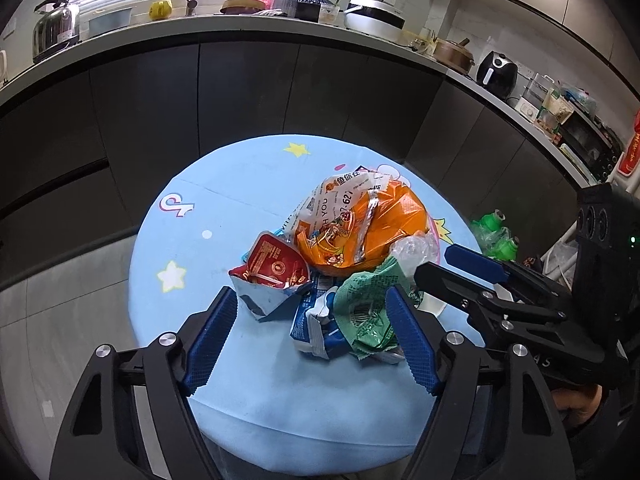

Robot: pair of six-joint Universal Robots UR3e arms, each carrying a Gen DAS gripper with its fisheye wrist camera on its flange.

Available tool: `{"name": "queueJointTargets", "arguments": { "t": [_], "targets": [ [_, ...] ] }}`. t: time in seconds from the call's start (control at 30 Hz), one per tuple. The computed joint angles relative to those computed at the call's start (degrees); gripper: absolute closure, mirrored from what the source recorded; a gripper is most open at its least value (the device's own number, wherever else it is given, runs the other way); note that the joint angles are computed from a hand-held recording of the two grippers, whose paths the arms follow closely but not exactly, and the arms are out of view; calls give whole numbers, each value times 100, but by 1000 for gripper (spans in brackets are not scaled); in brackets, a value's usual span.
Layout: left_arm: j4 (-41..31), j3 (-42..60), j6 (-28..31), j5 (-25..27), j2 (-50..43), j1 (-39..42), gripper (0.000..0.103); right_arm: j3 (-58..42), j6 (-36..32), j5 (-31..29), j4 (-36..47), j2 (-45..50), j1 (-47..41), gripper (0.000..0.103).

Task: Collect trash
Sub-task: 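Grasp the green wrapper with the left gripper while the right gripper grasps a plastic bag, then carry the green wrapper to the white bin and open the left gripper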

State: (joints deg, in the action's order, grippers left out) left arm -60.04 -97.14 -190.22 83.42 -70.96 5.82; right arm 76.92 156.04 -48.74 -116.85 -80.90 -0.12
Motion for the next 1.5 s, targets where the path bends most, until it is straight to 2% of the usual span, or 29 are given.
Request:
{"name": "queueJointTargets", "arguments": {
  "t": [0.03,0.07,0.1,0.27,0.53,0.67,0.73,0.77,0.87,0.93,1.0,1.07,1.1,1.13,1.5],
  "targets": [
    [-14,-29,27,-67,7,41,31,-130,-7,-8,118,117,34,74],
    [-20,-57,59,-114,12,72,31,-147,-10,19,156,146,24,86],
    [-33,-68,95,-154,3,86,31,-107,-10,48,125,121,-9,93],
    [134,-147,251,-406,-127,-23,29,221,-6,307,-13,-254,-380,96],
    [796,390,464,-394,-1370,-658,30,740,-77,385,-27,-864,-976,96],
    [457,852,112,-892,-1839,-415,29,1041,-161,373,24,-1104,-1224,95],
    [288,1072,-120,-939,-1995,-401,30,1149,-174,412,70,-1169,-1331,95],
    [242,1166,-172,-863,-2062,-439,33,1214,-198,425,103,-1218,-1369,95],
    [97,1368,-308,-729,-2224,-526,55,1330,-283,480,191,-1326,-1444,95],
    [52,1367,-346,-712,-2220,-514,59,1404,-338,547,254,-1415,-1504,95],
    [-31,1398,-356,-601,-2212,-540,71,1410,-357,587,308,-1464,-1543,95],
    [-49,1365,-309,-601,-2159,-554,78,1450,-368,626,355,-1545,-1582,95],
    [-33,1373,-298,-550,-2141,-591,91,1477,-391,653,382,-1587,-1613,95],
    [-30,1347,-299,-560,-2085,-601,95,1505,-411,675,400,-1629,-1643,95],
    [-156,1724,-359,-637,-1577,-740,99,1660,-748,1093,825,-2149,-2237,95]
  ]
}}
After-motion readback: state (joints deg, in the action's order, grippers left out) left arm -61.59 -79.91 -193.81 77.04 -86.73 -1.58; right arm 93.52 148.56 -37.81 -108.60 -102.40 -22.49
